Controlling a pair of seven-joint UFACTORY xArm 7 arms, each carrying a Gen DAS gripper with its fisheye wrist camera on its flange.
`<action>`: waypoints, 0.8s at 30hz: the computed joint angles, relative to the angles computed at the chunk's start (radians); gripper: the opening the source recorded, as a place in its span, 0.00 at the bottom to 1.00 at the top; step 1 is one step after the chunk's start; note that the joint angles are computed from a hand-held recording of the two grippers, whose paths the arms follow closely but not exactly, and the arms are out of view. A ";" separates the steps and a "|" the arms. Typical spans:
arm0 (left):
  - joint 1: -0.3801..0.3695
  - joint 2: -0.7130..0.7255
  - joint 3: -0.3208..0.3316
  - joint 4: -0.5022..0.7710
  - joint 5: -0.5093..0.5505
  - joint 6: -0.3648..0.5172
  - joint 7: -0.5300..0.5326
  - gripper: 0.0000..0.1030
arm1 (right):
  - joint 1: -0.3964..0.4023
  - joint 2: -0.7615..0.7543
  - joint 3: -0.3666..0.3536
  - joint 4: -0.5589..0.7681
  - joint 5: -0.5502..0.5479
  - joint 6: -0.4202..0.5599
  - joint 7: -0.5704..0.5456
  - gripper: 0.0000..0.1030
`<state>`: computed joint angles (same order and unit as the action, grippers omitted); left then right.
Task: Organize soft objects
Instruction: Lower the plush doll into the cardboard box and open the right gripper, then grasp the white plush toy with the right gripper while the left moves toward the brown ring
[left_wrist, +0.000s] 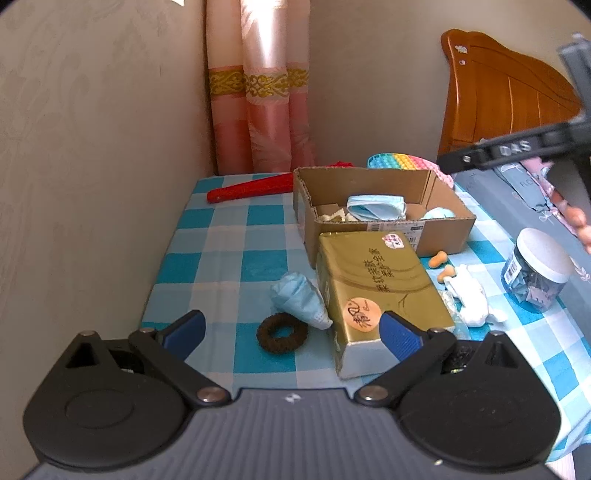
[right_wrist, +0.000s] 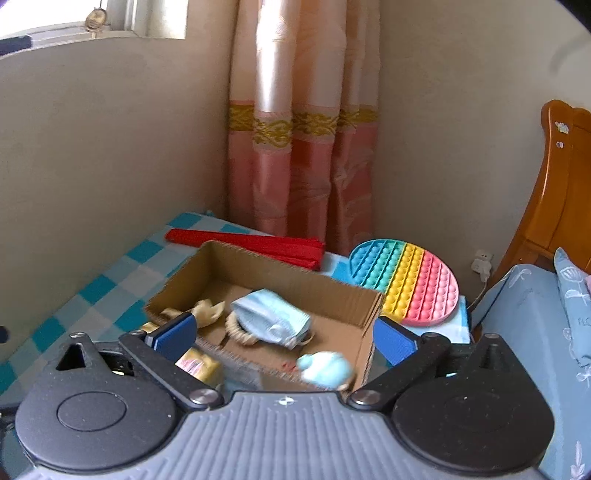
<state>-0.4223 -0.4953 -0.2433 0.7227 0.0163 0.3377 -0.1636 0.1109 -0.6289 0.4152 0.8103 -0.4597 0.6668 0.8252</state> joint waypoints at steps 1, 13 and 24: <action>0.000 -0.002 0.000 -0.003 0.000 0.002 -0.001 0.97 | 0.009 -0.013 0.005 -0.007 0.008 0.011 0.006 1.00; -0.003 -0.017 0.002 -0.026 -0.007 0.016 -0.005 0.97 | 0.098 -0.131 0.066 -0.119 0.089 0.086 0.100 1.00; 0.013 0.003 -0.003 -0.031 0.011 0.020 -0.021 0.97 | 0.128 -0.124 0.121 -0.173 0.080 0.097 0.228 0.78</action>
<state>-0.4091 -0.4920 -0.2467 0.6916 0.0274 0.3575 -0.1846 0.2384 -0.7529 0.5359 0.6371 -0.3800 0.7638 1.0528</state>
